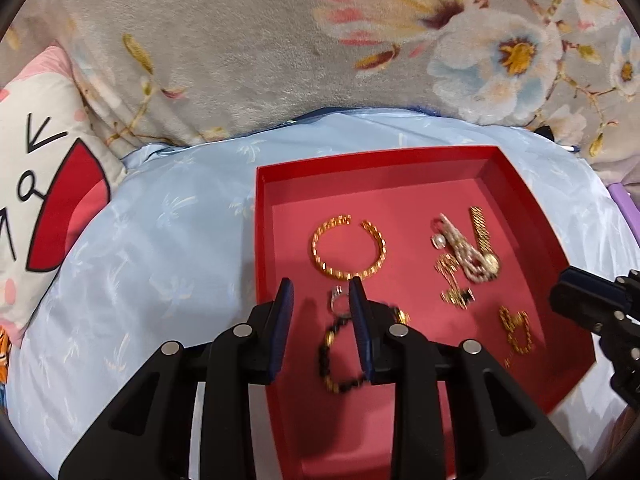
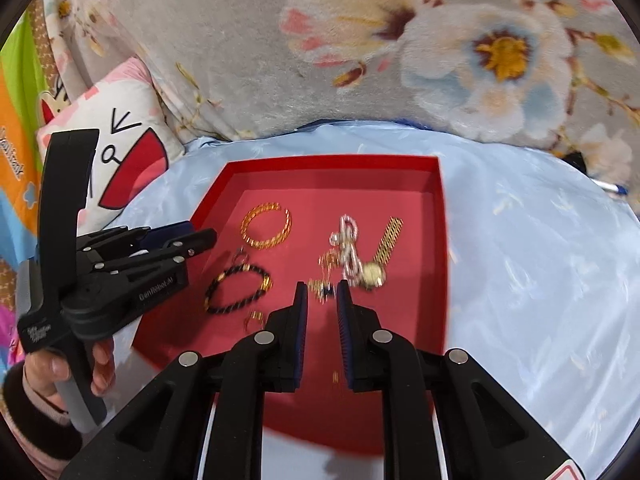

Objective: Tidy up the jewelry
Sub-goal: 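Lift both open tools away from the box toward the gold hoop earrings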

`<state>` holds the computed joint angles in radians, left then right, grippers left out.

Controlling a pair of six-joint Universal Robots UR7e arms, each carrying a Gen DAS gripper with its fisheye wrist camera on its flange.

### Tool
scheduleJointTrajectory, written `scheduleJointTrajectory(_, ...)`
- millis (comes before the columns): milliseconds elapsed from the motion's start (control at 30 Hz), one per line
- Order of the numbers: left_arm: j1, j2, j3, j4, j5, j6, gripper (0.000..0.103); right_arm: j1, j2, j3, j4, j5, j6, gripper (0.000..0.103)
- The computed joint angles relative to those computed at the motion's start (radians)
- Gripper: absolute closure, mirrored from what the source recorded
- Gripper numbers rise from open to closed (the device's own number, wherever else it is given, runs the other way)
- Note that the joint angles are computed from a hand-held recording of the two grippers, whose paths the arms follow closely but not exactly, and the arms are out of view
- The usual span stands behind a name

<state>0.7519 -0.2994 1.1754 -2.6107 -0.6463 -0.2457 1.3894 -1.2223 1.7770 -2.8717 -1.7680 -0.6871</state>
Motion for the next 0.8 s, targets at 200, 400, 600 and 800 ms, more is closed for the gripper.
scheduleJointTrajectory(200,-0.057,-0.091,0.186,-0.054,0.026,-0.05,0.072,-0.041,-0.149,0.162,-0.043,0.02,-0.024,0.087)
scheduleJointTrajectory(400,-0.126,-0.168,0.374,-0.095,0.033,-0.137,0.067,-0.116,-0.315,0.342,-0.085,0.053,-0.072,0.084)
scheduleJointTrajectory(600,-0.192,-0.2,0.522,-0.125,0.031,-0.242,0.061,-0.23,-0.463,0.518,-0.128,0.105,-0.149,0.08)
scheduleJointTrajectory(800,-0.245,-0.208,0.633,-0.161,-0.026,-0.343,0.061,-0.353,-0.547,0.665,-0.206,0.162,-0.247,0.08)
